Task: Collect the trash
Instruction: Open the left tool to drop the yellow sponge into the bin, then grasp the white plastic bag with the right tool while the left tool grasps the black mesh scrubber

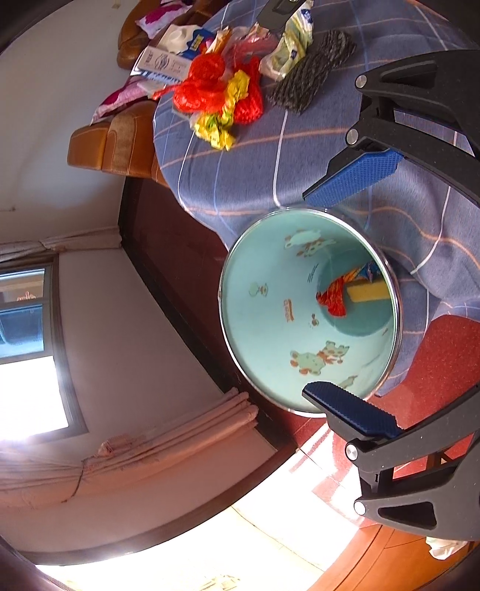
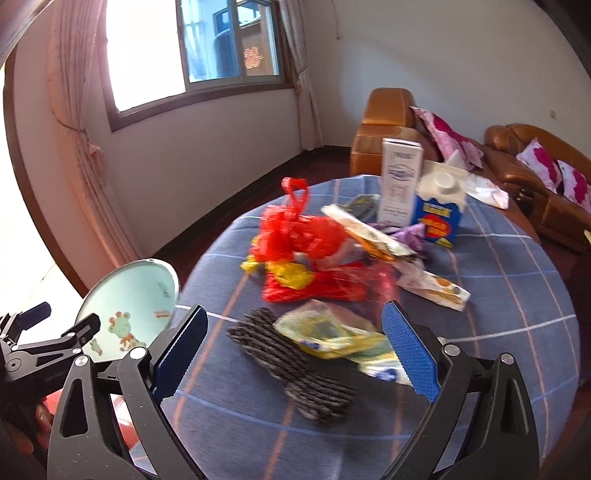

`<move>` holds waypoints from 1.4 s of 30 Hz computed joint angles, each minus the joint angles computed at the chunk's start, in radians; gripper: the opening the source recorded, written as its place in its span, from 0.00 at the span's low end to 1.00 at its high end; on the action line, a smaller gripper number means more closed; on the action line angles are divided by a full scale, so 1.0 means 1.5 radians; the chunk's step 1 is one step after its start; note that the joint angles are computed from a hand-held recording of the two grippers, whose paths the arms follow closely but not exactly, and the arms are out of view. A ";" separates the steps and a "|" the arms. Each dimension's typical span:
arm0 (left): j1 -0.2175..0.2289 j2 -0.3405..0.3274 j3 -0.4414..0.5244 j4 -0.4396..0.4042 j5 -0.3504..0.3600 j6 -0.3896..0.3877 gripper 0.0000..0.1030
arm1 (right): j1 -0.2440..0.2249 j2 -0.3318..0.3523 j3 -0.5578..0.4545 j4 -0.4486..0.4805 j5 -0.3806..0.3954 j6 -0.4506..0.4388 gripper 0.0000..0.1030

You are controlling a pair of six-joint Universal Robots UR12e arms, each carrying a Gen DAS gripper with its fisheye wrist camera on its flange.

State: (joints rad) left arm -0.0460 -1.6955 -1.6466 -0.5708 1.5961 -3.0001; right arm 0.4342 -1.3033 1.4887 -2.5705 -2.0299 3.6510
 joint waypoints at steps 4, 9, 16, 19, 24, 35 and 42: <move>-0.011 0.002 -0.003 -0.008 -0.015 0.009 0.91 | -0.006 -0.020 0.027 0.004 -0.018 0.016 0.90; -0.026 0.006 -0.011 -0.014 -0.041 0.030 0.90 | -0.016 -0.044 0.059 0.011 -0.032 0.035 0.89; -0.046 0.005 -0.013 -0.028 -0.059 0.047 0.89 | -0.032 -0.067 0.091 0.034 -0.025 0.051 0.83; -0.056 0.004 -0.012 -0.034 -0.060 0.060 0.89 | -0.044 -0.071 0.098 0.031 0.008 0.061 0.83; -0.070 0.002 -0.010 -0.032 -0.049 0.071 0.89 | -0.056 -0.053 0.080 0.050 0.046 0.033 0.80; -0.087 -0.004 -0.002 -0.030 -0.033 0.083 0.89 | -0.068 -0.063 0.099 0.046 0.089 0.039 0.12; -0.093 -0.006 0.002 -0.037 -0.059 0.079 0.89 | -0.060 -0.092 0.126 -0.007 -0.001 0.066 0.07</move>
State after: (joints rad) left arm -0.1859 -1.7040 -1.6430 -0.6257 1.5078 -2.8815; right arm 0.3443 -1.4416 1.6776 -2.5814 -2.0309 3.7494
